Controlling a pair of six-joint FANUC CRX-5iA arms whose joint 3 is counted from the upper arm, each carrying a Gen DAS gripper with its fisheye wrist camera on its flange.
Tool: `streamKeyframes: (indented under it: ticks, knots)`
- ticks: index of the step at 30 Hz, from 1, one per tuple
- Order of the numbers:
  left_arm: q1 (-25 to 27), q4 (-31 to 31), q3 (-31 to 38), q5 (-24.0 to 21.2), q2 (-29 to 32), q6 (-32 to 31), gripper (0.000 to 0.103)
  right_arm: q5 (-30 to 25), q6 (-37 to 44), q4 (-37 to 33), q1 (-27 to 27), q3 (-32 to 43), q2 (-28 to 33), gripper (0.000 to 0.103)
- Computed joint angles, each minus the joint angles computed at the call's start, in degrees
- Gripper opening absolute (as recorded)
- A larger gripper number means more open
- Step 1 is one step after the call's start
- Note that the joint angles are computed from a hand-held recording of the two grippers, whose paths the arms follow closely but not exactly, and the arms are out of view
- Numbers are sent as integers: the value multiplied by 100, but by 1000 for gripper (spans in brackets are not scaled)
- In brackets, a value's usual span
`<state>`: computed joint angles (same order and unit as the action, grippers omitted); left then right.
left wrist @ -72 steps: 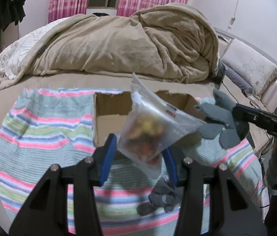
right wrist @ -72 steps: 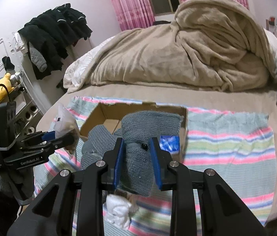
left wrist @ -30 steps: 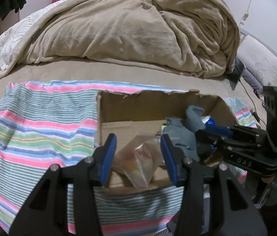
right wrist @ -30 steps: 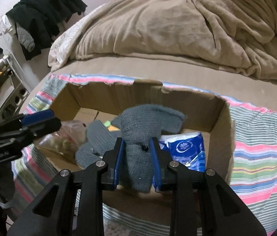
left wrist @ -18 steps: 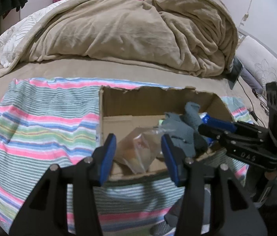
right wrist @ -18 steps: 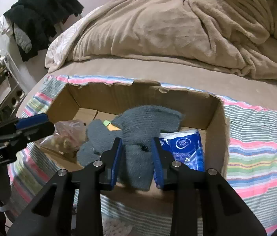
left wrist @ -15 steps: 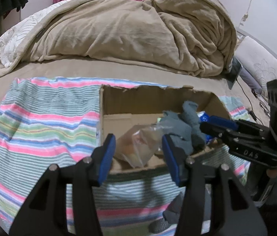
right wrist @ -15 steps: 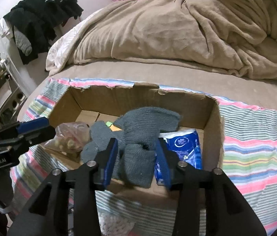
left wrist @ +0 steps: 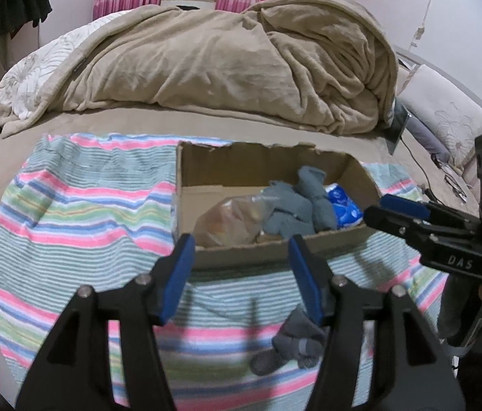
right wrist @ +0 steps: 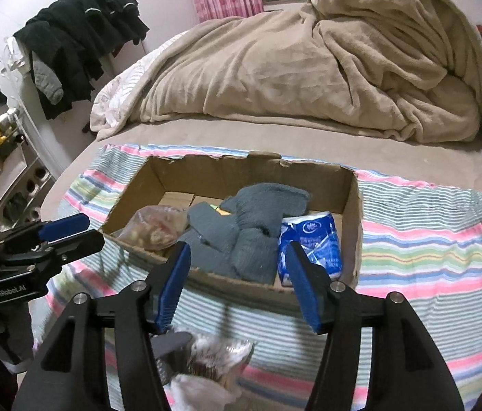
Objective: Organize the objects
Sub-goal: 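Withdraw both tools and reach toward the remaining socks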
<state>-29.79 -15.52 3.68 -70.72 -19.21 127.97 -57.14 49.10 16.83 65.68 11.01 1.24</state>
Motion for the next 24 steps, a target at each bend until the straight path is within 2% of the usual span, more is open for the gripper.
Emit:
streamKeyframes:
  ticks: [8,10,11,24]
  knots:
    - [-491,-415,71,-206,-114,514,70,-97,-263,247,266,-243,-278,63]
    - [-740,-723,161,-360,-111,771,79,-121,-348,317,336,-317,-350,63]
    - [-840,-843,190,-422,-116,855,80,-119,-383,346,362,-351,-379,63]
    - [-1746,-1521,143,-778,-161,1506,80,-103,-1006,699,770,-988,-821,64]
